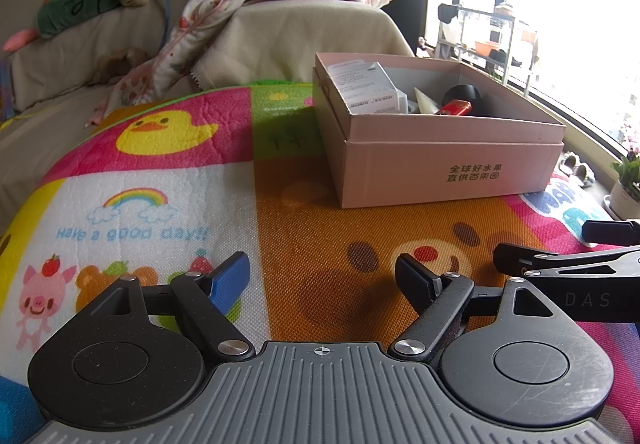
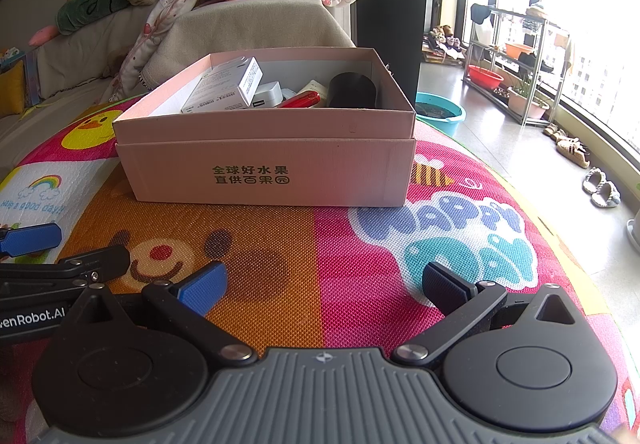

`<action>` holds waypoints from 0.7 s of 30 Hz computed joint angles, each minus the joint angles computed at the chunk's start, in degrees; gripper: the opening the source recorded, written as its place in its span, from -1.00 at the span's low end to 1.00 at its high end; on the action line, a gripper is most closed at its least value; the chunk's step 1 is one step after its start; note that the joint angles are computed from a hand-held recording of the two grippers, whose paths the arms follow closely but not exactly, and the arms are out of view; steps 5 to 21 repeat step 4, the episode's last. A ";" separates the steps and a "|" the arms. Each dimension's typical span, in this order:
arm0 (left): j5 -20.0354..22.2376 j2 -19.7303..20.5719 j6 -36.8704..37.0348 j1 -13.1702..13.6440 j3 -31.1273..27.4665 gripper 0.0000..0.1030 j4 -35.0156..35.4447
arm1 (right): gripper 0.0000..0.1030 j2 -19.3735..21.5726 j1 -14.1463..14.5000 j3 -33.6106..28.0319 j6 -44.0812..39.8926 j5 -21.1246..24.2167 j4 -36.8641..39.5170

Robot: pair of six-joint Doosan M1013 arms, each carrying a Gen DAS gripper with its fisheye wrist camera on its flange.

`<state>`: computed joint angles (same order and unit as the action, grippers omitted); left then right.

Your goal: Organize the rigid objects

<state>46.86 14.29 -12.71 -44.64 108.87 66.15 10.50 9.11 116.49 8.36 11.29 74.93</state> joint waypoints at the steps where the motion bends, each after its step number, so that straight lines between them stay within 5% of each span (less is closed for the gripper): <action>1: 0.08 0.04 0.06 -0.04 -0.04 0.65 0.01 | 1.00 0.00 0.00 0.00 -0.05 -0.01 0.04; 21: -0.10 -0.03 -0.09 0.04 0.05 0.65 0.05 | 1.00 0.00 0.01 0.01 -0.04 -0.01 0.04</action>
